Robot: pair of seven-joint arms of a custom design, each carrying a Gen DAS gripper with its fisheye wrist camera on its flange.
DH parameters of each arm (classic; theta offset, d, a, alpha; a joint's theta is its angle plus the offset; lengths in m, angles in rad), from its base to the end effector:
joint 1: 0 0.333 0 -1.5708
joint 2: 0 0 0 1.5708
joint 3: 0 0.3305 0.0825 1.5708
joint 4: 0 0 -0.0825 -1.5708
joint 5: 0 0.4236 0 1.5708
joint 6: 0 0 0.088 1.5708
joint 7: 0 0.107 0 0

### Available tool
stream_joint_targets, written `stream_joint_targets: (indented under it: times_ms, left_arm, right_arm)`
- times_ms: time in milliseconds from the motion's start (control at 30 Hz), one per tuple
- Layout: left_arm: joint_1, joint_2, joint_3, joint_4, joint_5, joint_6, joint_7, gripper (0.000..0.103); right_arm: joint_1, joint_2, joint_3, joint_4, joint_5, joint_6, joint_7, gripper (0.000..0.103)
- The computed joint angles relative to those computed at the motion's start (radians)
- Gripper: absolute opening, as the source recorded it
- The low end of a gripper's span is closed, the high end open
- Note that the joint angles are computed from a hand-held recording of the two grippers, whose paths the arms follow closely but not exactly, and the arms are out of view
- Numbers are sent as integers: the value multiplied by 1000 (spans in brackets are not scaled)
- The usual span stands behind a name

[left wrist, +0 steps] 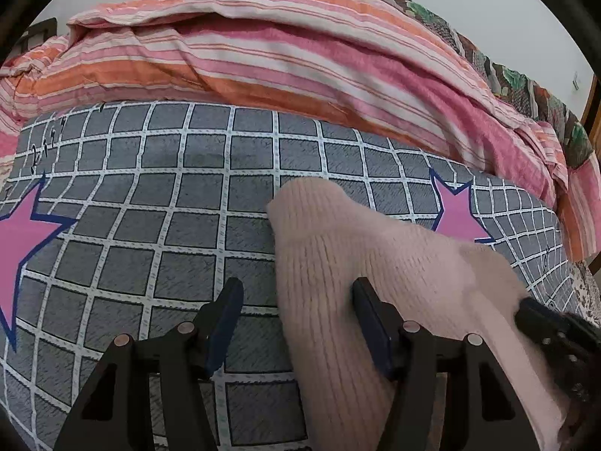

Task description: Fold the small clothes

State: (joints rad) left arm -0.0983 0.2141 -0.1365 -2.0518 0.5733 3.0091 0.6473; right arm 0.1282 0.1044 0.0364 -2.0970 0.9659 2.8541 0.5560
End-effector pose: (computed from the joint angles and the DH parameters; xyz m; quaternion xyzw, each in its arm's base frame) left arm 0.6323 -0.1878 0.4047 -0.7071 0.6003 -0.3196 0.1940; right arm 0.6273 0.0587 0.4195 -0.7484 0.5360 -0.1702 0.3517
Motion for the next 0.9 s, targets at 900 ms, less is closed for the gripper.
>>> stream_joint_targets:
  times_ms: [900]
  left_arm:
    - [-47, -7, 50, 18, 254, -36, -206, 61]
  right_arm:
    - [-17, 10, -2, 21, 291, -20, -182, 20]
